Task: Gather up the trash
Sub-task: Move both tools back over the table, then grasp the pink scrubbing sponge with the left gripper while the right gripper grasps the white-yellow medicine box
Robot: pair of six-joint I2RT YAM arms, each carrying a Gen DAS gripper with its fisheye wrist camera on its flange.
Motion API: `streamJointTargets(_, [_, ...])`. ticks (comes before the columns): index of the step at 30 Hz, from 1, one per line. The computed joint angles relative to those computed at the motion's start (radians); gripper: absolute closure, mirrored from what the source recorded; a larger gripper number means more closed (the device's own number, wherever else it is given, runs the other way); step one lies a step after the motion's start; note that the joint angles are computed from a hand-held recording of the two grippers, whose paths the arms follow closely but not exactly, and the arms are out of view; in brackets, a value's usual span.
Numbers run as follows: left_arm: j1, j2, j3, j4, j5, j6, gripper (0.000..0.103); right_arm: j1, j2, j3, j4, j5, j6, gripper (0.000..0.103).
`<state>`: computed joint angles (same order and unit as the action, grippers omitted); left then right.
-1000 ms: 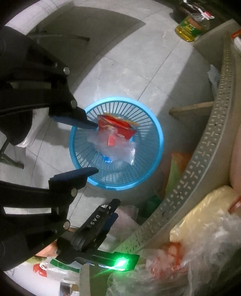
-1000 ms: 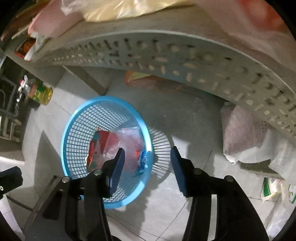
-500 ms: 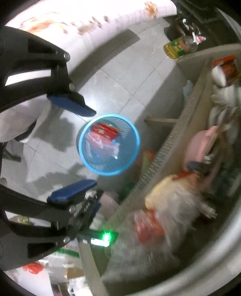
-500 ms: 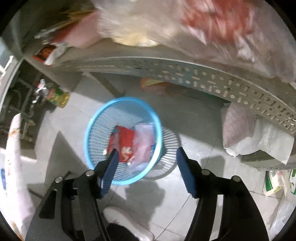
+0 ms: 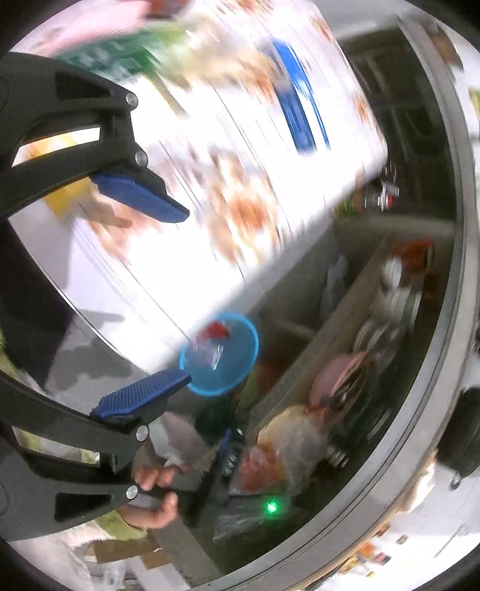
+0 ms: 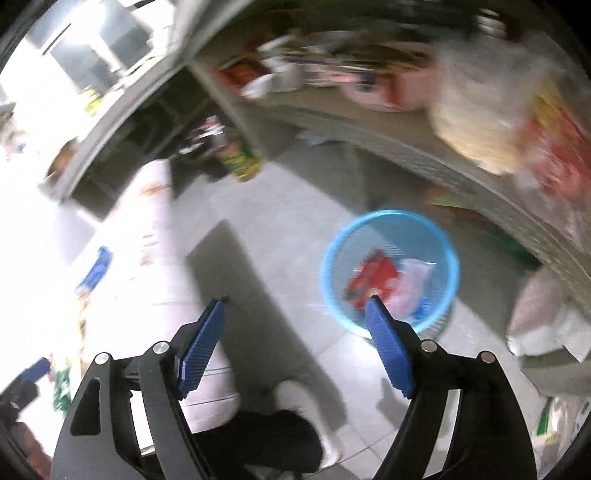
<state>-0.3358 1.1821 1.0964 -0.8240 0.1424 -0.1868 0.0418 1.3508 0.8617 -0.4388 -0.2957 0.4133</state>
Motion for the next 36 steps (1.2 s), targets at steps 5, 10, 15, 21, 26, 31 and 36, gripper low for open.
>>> streamJointTargets(5, [0.249, -0.29, -0.109, -0.108, 0.027, 0.121, 0.022, 0.208, 0.037, 0.097, -0.033, -0.007, 0.05, 0.026])
streamJointTargets(10, [0.658, -0.451, -0.157, -0.179, 0.179, 0.325, 0.022, 0.419, 0.133, 0.228, -0.057, -0.003, 0.06, 0.026])
streamJointTargets(15, [1.029, -0.458, -0.219, -0.13, 0.289, 0.571, 0.022, 0.623, 0.249, 0.389, -0.105, 0.009, 0.006, 0.026])
streamJointTargets(21, [1.213, -0.321, -0.298, 0.008, 0.328, 0.765, 0.019, 0.732, 0.356, 0.54, -0.203, 0.022, -0.046, 0.026])
streamJointTargets(26, [1.219, -0.174, -0.303, 0.089, 0.322, 0.762, 0.019, 0.762, 0.407, 0.603, -0.25, 0.007, -0.055, 0.026])
streamJointTargets(31, [1.261, -0.067, -0.284, 0.105, 0.369, 0.787, 0.018, 0.782, 0.494, 0.703, -0.301, -0.011, -0.068, 0.025])
streamJointTargets(36, [1.276, -0.003, -0.262, 0.094, 0.409, 0.781, 0.018, 0.806, 0.598, 0.825, -0.347, -0.015, -0.09, 0.024])
